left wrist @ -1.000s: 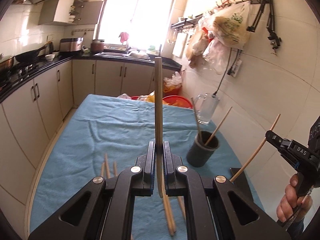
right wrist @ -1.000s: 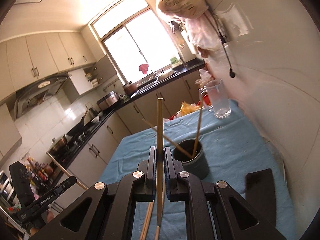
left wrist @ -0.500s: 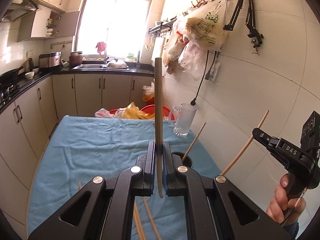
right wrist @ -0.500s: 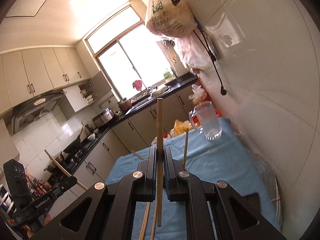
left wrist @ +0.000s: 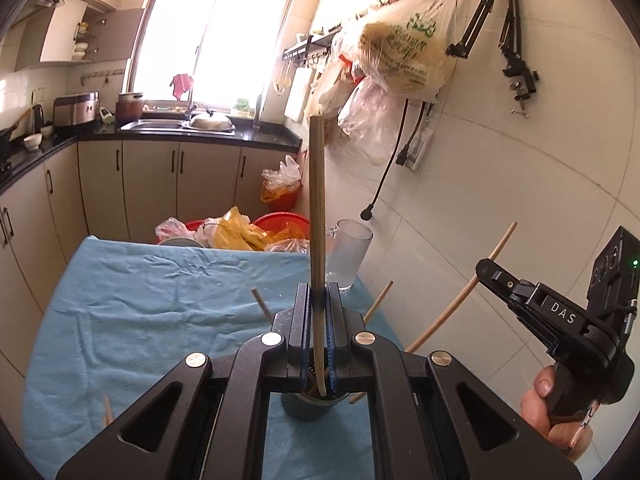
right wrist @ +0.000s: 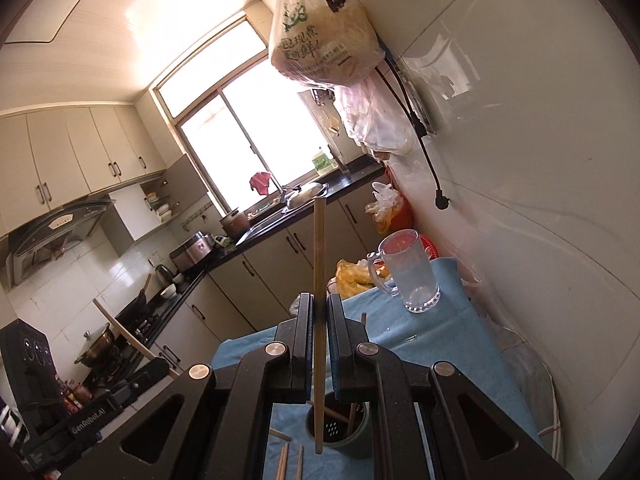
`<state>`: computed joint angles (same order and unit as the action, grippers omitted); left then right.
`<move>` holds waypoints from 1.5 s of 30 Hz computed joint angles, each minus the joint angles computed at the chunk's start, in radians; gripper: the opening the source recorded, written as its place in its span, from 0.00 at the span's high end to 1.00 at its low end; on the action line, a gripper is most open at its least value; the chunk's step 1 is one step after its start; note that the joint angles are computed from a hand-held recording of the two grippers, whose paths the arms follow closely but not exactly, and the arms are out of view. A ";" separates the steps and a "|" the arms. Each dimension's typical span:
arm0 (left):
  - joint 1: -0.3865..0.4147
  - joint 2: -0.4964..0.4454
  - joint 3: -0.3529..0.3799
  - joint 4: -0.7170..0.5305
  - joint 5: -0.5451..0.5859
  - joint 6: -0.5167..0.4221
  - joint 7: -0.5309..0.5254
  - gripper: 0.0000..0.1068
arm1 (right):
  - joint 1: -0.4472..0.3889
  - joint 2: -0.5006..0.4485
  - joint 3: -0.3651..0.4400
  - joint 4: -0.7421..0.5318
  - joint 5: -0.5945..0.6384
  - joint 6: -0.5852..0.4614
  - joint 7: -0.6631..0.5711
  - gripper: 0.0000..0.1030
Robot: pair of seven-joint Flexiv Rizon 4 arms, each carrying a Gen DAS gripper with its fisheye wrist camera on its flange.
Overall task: Organize utensils
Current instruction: 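Lower the chopsticks into the black cup and open both tools, then move both open tools back over the remaining chopsticks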
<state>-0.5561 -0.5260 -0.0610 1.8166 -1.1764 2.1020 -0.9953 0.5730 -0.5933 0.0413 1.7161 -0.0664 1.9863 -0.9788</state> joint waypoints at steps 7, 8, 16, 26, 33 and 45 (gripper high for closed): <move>-0.001 -0.081 0.036 -0.065 -0.006 -0.080 -0.005 0.94 | -0.018 -0.080 0.000 -0.100 -0.031 -0.078 0.025 0.93; -0.002 -0.087 0.044 -0.068 -0.003 -0.092 -0.013 0.94 | -0.028 -0.091 0.010 -0.111 -0.043 -0.090 0.032 0.93; -0.065 -0.140 0.173 -0.093 -0.008 -0.199 -0.071 0.94 | -0.125 -0.187 0.131 -0.193 -0.154 -0.196 0.080 0.93; -0.083 -0.102 0.219 -0.031 0.120 -0.187 -0.196 0.75 | -0.165 -0.175 0.175 -0.159 -0.175 -0.175 0.088 0.89; -0.188 -0.035 0.258 0.089 0.057 -0.014 -0.184 0.66 | -0.023 -0.046 0.014 0.038 -0.080 -0.036 0.054 0.80; -0.260 0.069 0.127 0.439 -0.281 0.214 -0.177 0.58 | 0.161 -0.019 -0.013 0.225 -0.008 -0.037 -0.137 0.73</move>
